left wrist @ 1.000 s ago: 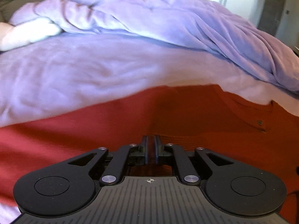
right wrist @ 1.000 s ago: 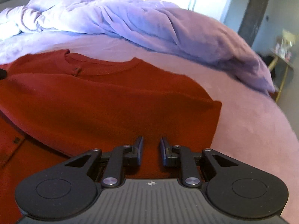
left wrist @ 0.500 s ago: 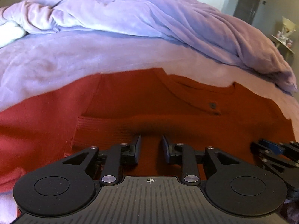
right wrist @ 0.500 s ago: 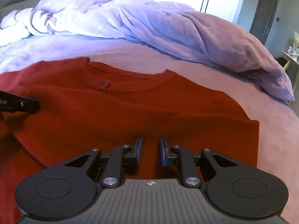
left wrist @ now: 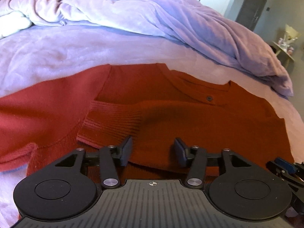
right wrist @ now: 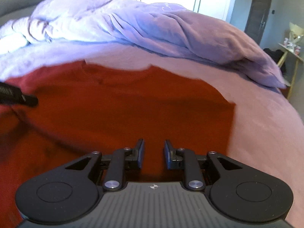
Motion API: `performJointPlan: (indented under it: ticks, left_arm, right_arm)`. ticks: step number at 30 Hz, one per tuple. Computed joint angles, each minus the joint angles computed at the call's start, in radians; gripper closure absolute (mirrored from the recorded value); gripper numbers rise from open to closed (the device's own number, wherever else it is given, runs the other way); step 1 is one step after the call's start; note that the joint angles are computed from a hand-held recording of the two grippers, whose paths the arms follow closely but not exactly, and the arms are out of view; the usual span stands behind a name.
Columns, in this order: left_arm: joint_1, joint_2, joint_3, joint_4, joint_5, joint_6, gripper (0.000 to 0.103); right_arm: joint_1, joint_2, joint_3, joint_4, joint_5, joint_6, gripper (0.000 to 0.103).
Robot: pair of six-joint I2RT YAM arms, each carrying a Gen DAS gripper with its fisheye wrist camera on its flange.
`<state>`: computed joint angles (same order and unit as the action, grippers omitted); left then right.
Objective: Fold small clothes
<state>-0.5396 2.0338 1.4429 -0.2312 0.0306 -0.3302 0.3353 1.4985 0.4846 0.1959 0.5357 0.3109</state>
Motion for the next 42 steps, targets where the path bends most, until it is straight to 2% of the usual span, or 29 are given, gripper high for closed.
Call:
performJointPlan:
  ticks: [3,4,5,7,10,11,13,16,18,19,20,22,24,26,29,31,34,36,38,42]
  left_arm:
    - [0.022,-0.051,-0.052,0.017,0.066,-0.040,0.025]
    - [0.033,-0.091,-0.093,0.028,0.081,-0.071,0.015]
    - [0.046,-0.131,-0.141,0.048,0.088,-0.100,0.012]
    - [0.102,-0.237,-0.282,0.121,0.128,-0.169,0.012]
    - [0.229,-0.382,-0.459,0.170,0.158,-0.253,0.012]
    - [0.281,-0.424,-0.505,0.169,0.154,-0.270,0.012]
    - [0.386,-0.493,-0.575,0.150,0.104,-0.290,0.012]
    - [0.562,-0.522,-0.627,0.142,0.107,-0.331,0.020]
    - [0.682,-0.504,-0.653,0.178,0.171,-0.398,0.033]
    - [0.738,-0.485,-0.666,0.215,0.227,-0.443,0.044]
    - [0.784,-0.460,-0.673,0.250,0.288,-0.485,0.051]
    - [0.855,-0.415,-0.697,0.353,0.385,-0.576,0.057]
    - [0.892,-0.370,-0.719,0.471,0.411,-0.653,0.069]
    - [0.913,-0.318,-0.715,0.521,0.423,-0.715,0.091]
    - [0.935,-0.262,-0.727,0.626,0.462,-0.807,0.094]
    - [0.913,-0.275,-0.713,0.598,0.431,-0.792,0.094]
    - [0.831,-0.350,-0.658,0.465,0.312,-0.625,0.095]
    - [0.777,-0.395,-0.620,0.432,0.295,-0.534,0.095]
    - [0.693,-0.427,-0.555,0.386,0.277,-0.450,0.095]
    - [0.428,-0.468,-0.415,0.318,0.215,-0.222,0.095]
  right_arm:
    - [0.004,-0.031,-0.090,0.081,0.039,-0.049,0.080]
    - [0.005,-0.038,-0.083,0.059,0.042,-0.052,0.080]
    - [0.014,-0.046,-0.056,-0.001,0.057,-0.038,0.079]
    - [0.050,-0.076,-0.012,-0.123,0.099,0.014,0.074]
    - [0.101,-0.181,-0.041,-0.198,0.072,0.096,0.061]
    - [0.121,-0.223,-0.060,-0.223,0.059,0.134,0.056]
    - [0.169,-0.288,-0.087,-0.279,0.055,0.213,0.056]
    - [0.276,-0.385,-0.118,-0.411,0.106,0.385,0.053]
    - [0.339,-0.430,-0.131,-0.491,0.126,0.510,0.052]
    - [0.362,-0.436,-0.131,-0.520,0.135,0.557,0.052]
    - [0.381,-0.442,-0.132,-0.542,0.140,0.592,0.052]
    - [0.396,-0.435,-0.124,-0.570,0.142,0.617,0.052]
    - [0.405,-0.411,-0.098,-0.599,0.141,0.635,0.050]
    - [0.407,-0.402,-0.082,-0.614,0.139,0.653,0.047]
    - [0.391,-0.416,-0.079,-0.604,0.117,0.664,0.046]
    - [0.388,-0.411,-0.074,-0.594,0.112,0.666,0.046]
    - [0.399,-0.399,-0.072,-0.596,0.118,0.669,0.046]
    - [0.400,-0.406,-0.080,-0.599,0.121,0.672,0.046]
    - [0.393,-0.420,-0.088,-0.602,0.119,0.676,0.046]
    - [0.389,-0.452,-0.100,-0.617,0.133,0.692,0.046]
